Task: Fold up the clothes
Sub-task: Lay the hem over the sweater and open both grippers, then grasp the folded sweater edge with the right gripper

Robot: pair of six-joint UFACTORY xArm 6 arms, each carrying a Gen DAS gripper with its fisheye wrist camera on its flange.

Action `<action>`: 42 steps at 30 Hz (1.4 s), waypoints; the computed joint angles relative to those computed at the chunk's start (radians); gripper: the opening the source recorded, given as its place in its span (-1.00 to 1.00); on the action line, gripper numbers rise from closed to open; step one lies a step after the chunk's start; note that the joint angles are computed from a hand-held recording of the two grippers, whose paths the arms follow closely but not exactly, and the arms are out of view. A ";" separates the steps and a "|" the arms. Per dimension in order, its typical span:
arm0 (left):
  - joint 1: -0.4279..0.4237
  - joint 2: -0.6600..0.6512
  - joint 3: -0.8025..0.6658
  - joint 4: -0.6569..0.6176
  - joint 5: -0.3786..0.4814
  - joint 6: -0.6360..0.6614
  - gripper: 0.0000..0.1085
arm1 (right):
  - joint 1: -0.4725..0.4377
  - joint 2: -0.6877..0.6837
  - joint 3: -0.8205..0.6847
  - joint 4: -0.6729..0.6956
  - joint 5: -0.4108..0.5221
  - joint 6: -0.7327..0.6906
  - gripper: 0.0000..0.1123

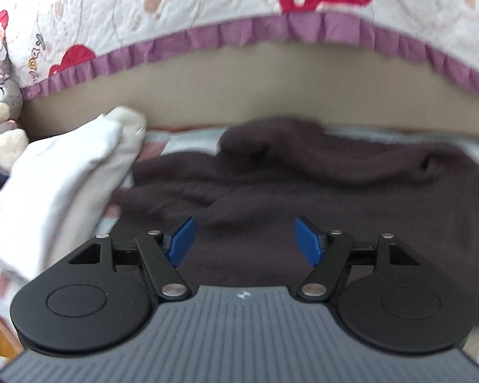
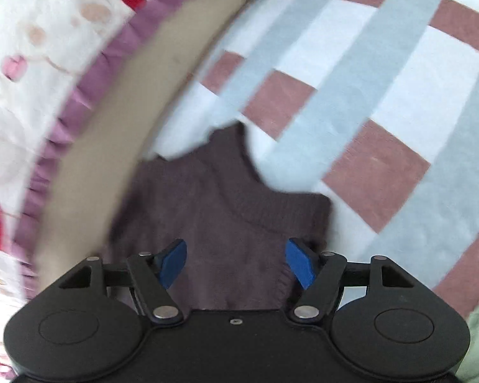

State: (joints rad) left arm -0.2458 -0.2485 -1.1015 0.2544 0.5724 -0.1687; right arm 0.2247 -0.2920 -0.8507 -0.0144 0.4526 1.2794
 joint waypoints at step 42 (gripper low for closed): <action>0.158 -0.119 0.252 -1.071 0.026 0.921 -0.13 | 0.398 0.369 -0.608 -0.168 0.782 -1.559 0.31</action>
